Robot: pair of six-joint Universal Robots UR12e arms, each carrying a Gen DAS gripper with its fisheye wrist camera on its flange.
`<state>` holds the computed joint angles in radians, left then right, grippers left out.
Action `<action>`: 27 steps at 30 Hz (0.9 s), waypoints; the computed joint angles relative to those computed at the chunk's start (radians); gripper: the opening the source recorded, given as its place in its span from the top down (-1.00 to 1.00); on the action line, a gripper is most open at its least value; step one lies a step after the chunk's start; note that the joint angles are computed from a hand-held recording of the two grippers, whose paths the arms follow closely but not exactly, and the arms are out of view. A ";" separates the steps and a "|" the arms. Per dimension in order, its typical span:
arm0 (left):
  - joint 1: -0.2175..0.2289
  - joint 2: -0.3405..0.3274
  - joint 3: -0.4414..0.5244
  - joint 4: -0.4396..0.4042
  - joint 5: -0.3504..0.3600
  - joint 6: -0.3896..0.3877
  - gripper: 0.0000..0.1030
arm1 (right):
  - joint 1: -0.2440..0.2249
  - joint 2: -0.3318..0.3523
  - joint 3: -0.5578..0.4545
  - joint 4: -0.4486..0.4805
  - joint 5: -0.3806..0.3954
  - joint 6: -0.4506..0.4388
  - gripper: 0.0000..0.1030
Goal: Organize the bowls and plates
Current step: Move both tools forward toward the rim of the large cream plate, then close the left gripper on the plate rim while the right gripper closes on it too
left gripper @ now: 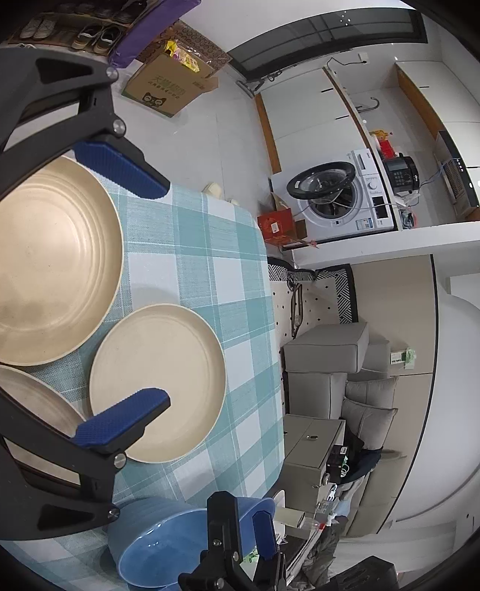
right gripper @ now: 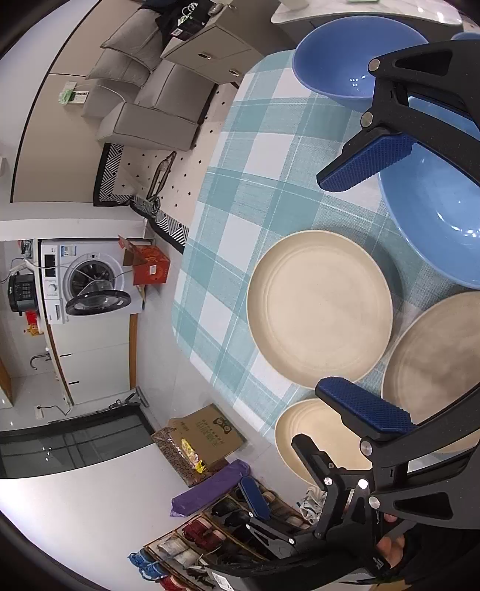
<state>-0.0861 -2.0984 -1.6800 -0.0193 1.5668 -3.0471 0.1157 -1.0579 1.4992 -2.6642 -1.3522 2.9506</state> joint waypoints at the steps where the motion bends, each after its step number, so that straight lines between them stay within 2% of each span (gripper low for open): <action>1: 0.001 -0.002 0.003 -0.007 -0.003 -0.001 -1.00 | 0.000 0.005 -0.009 0.012 -0.003 0.000 -0.99; 10: 0.002 -0.021 0.036 -0.063 -0.009 0.000 -1.00 | -0.003 0.038 -0.070 0.087 0.000 0.002 -0.99; 27: 0.010 -0.060 0.095 -0.190 -0.027 0.001 -1.00 | 0.009 0.116 -0.198 0.286 -0.059 -0.005 -0.99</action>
<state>-0.0762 -2.1580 -1.5854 -0.2096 1.5398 -3.0457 0.1249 -0.9419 1.3007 -2.3779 -1.4107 2.9460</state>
